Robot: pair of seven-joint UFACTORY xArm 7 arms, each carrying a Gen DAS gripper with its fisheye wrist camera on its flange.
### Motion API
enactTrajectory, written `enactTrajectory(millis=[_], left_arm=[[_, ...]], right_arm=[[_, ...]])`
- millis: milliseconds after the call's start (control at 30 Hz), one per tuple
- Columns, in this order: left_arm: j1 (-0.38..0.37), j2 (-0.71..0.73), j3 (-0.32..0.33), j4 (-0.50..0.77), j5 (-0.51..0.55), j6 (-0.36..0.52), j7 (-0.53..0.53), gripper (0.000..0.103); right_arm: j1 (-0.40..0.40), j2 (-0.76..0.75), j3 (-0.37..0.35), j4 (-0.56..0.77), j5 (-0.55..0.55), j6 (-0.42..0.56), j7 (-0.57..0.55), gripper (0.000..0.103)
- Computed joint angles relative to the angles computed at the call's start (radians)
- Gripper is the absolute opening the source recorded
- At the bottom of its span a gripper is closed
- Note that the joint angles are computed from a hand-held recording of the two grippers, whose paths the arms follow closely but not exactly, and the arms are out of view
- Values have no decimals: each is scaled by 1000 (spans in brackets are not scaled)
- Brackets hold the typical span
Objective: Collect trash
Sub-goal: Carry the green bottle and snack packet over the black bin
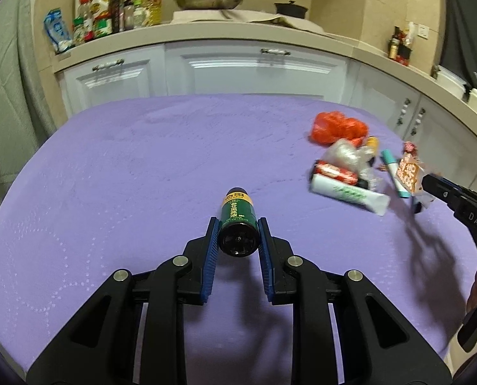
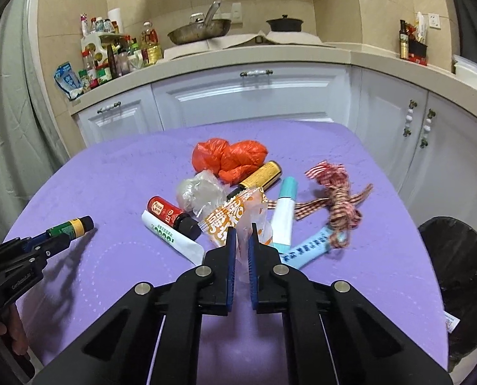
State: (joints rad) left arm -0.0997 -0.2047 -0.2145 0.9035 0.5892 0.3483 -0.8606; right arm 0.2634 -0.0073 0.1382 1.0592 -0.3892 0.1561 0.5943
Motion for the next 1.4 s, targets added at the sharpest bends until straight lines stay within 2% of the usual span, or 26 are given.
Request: enactTrajectory(millis=[100, 233, 567, 767, 967, 1167, 1400], left_arm=[[-13, 2, -16, 16, 9, -14, 3, 23], [-43, 27, -32, 46, 13, -34, 12, 23], [-172, 163, -52, 203, 86, -100, 11, 23], [-287, 285, -23, 348, 122, -115, 26, 23], [-412, 452, 6, 552, 111, -109, 95, 23], [-513, 610, 34, 750, 50, -74, 209, 23], [-608, 797, 69, 1004, -59, 15, 360, 23]], right_arm=[[-26, -56, -1, -50, -53, -12, 60, 8], [-109, -136, 27, -118, -142, -16, 159, 8], [-346, -316, 104, -280, -180, -24, 245, 8], [-466, -404, 120, -359, -146, -37, 236, 8], [-548, -443, 117, -411, -93, -59, 193, 8], [-602, -428, 105, -433, -39, -93, 135, 8], [-666, -375, 104, -437, 4, -134, 84, 8]])
